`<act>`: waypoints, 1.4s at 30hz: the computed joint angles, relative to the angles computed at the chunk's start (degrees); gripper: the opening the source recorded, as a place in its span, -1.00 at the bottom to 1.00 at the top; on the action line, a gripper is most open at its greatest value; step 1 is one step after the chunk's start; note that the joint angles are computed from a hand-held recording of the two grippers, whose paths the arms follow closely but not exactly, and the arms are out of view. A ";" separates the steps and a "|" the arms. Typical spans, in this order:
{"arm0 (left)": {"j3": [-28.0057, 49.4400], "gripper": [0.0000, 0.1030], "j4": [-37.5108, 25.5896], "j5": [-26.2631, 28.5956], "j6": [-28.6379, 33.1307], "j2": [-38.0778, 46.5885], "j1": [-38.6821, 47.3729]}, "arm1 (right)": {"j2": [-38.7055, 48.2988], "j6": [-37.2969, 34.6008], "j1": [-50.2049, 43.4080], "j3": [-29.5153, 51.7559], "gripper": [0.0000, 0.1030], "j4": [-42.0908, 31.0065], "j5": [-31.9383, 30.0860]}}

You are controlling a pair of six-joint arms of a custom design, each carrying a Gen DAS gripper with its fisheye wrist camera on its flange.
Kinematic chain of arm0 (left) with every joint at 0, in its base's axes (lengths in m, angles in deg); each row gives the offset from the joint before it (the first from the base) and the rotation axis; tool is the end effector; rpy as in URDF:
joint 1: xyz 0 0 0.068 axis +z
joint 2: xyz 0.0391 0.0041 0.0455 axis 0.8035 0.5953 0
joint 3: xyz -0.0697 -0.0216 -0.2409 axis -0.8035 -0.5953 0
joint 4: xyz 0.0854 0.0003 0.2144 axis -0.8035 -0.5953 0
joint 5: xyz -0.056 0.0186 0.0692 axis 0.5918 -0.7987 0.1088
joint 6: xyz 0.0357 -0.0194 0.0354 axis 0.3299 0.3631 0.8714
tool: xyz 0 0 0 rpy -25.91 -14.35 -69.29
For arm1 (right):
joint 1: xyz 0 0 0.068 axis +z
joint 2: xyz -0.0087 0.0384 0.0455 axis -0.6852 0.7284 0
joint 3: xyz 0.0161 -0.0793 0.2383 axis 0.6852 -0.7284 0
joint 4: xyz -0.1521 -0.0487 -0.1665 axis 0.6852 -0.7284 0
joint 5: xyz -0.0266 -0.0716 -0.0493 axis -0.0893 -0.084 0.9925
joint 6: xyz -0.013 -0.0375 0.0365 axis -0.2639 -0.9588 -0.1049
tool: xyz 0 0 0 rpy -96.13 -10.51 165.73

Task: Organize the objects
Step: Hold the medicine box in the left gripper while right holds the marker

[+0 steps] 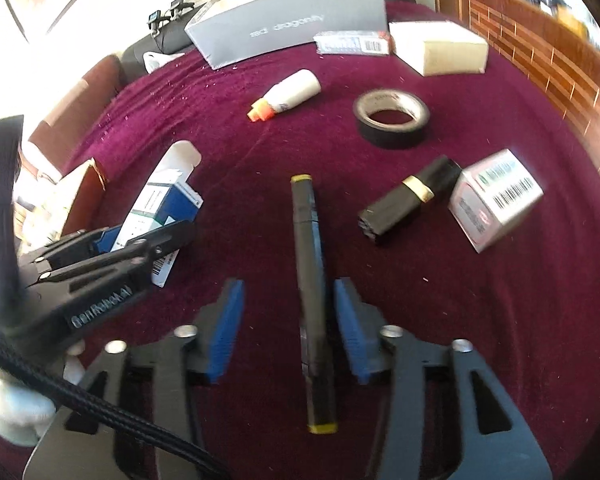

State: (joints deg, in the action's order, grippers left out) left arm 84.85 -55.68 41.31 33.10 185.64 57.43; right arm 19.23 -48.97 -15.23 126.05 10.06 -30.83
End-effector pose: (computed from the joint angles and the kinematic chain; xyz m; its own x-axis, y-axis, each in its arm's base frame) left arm 0.3226 0.0145 0.1666 -0.8234 0.2055 -0.5289 0.2710 0.9614 -0.0484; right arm 0.2830 0.1503 0.1719 -0.8644 0.0508 -0.5003 -0.0864 0.9651 0.2473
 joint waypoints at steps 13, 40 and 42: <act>-6.05 -0.38 8.59 -3.68 -2.16 -2.51 -1.95 | 6.69 -1.70 4.03 9.23 -0.34 -7.89 13.13; -14.02 -0.45 8.00 1.98 0.16 -10.02 1.47 | 7.55 -1.20 1.11 8.24 0.98 -8.48 14.12; -14.09 -0.45 8.23 2.31 0.02 -9.97 1.70 | 7.02 -0.67 1.30 7.35 0.99 -7.66 14.26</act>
State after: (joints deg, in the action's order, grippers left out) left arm 70.76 -47.45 43.62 33.12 175.67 59.14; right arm 26.26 -49.64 -13.93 133.40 2.40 -16.56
